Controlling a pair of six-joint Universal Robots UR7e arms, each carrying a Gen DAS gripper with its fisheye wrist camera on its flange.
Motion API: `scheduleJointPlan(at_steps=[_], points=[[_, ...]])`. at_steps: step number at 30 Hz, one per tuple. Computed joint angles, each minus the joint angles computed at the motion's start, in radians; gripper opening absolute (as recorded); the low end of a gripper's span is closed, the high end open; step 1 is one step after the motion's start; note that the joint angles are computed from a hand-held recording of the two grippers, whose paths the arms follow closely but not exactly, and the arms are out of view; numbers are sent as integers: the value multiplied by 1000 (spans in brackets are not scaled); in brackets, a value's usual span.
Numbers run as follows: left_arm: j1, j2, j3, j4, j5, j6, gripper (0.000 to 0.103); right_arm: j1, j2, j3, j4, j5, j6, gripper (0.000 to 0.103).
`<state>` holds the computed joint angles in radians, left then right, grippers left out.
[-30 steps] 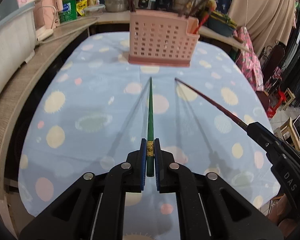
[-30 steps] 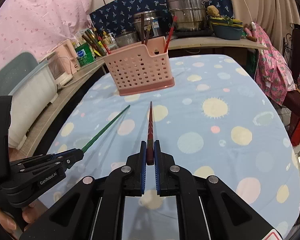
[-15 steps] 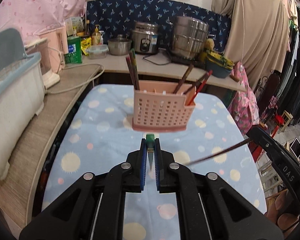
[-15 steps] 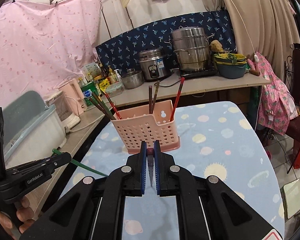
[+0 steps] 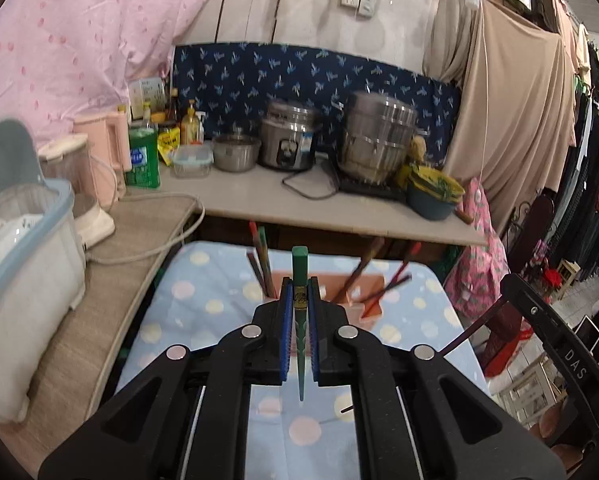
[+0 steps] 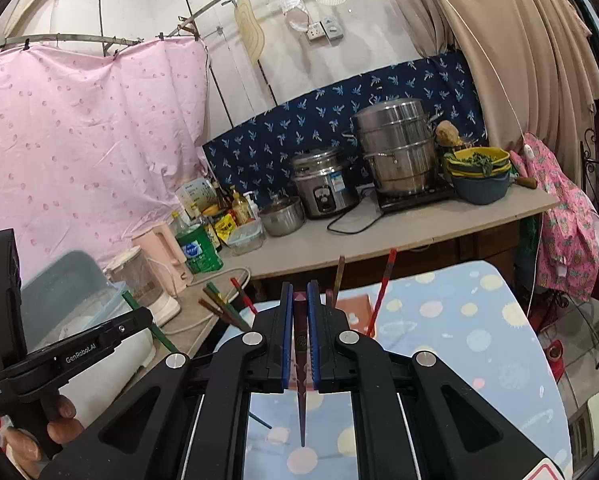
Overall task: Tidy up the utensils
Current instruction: 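Lift both chopsticks and carry them over the pink basket, then lower the chopsticks into the pink basket and open both tools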
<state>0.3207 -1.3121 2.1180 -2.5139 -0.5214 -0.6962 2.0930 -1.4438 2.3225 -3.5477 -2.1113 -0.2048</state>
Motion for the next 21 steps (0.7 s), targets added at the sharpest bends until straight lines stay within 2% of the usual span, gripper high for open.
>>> scheduleJointPlan(at_steps=[14, 17, 21], points=[[93, 200, -221, -402, 74, 412, 7, -21, 165, -285, -35, 42, -93, 7], [115, 229, -246, -444, 66, 455, 7, -37, 189, -313, -28, 49, -94, 7], [143, 247, -251, -445, 44, 454, 7, -61, 219, -330, -19, 49, -96, 7]])
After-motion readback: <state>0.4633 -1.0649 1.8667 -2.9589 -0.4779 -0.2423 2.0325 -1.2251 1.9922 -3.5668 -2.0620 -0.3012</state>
